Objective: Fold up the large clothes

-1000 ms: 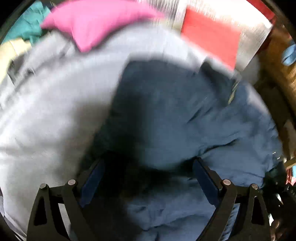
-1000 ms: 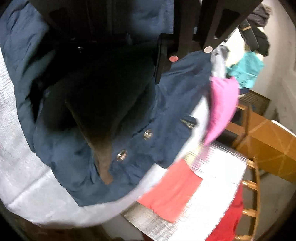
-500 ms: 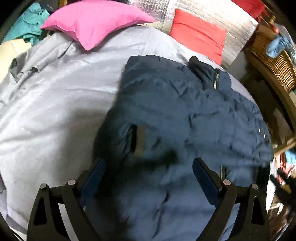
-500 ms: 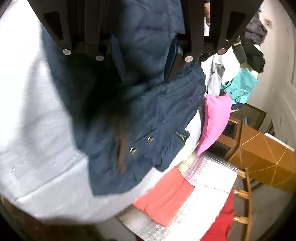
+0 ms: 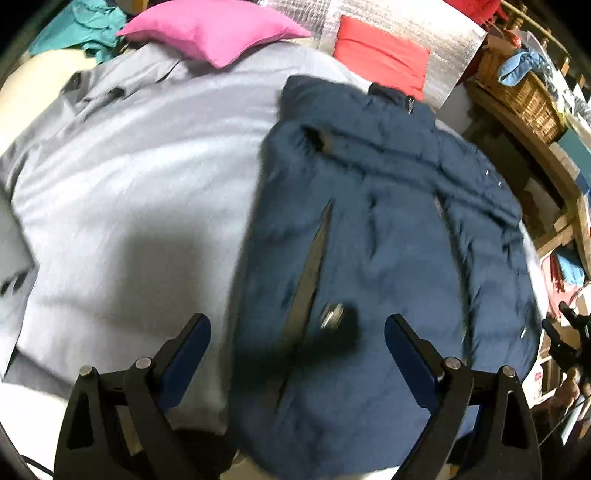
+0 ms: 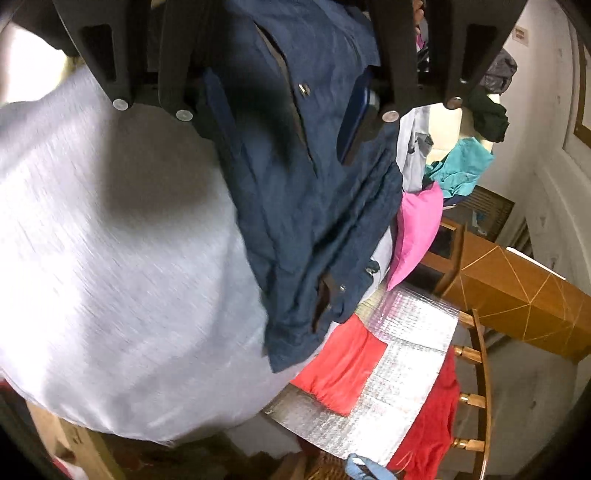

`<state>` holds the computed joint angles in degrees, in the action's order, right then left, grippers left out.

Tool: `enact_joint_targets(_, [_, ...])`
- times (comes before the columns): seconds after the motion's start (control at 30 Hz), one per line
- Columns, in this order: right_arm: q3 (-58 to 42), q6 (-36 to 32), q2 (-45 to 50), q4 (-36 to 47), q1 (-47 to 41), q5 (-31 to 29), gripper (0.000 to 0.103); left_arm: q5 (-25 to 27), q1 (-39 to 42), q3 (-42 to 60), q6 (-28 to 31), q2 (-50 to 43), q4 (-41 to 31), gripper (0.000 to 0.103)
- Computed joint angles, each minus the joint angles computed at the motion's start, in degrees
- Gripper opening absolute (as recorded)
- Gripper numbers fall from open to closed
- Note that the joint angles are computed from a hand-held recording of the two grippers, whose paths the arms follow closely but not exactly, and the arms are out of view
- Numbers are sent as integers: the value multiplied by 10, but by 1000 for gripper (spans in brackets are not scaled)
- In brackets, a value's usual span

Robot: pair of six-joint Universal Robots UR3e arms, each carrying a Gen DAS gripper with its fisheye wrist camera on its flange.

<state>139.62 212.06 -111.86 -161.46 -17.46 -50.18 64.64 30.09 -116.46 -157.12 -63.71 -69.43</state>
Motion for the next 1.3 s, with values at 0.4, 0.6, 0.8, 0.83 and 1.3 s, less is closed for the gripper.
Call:
enact_joint_targets(0.4, [101,34,-27,-73,-13,-14,60,-85,228,-72,250,164,-261,95])
enact_joint_targets(0.6, [80,29,36,-112,38,-9,60,-124,248,-49,356,155,-363,56])
enact_joint_targets(0.8, [98,-30,-19,-34,-7,111,61,-138,253,-32,363,128,-383,64])
enact_joint_targets(0.83, [90,-36,-24,-1,-6,103,60,-126,234,-39,322,112,-337,74])
enact_joint_targets(1.3, [-28,-129,-1,143,101,30,60,-124,191,-45,312,73,-311,66])
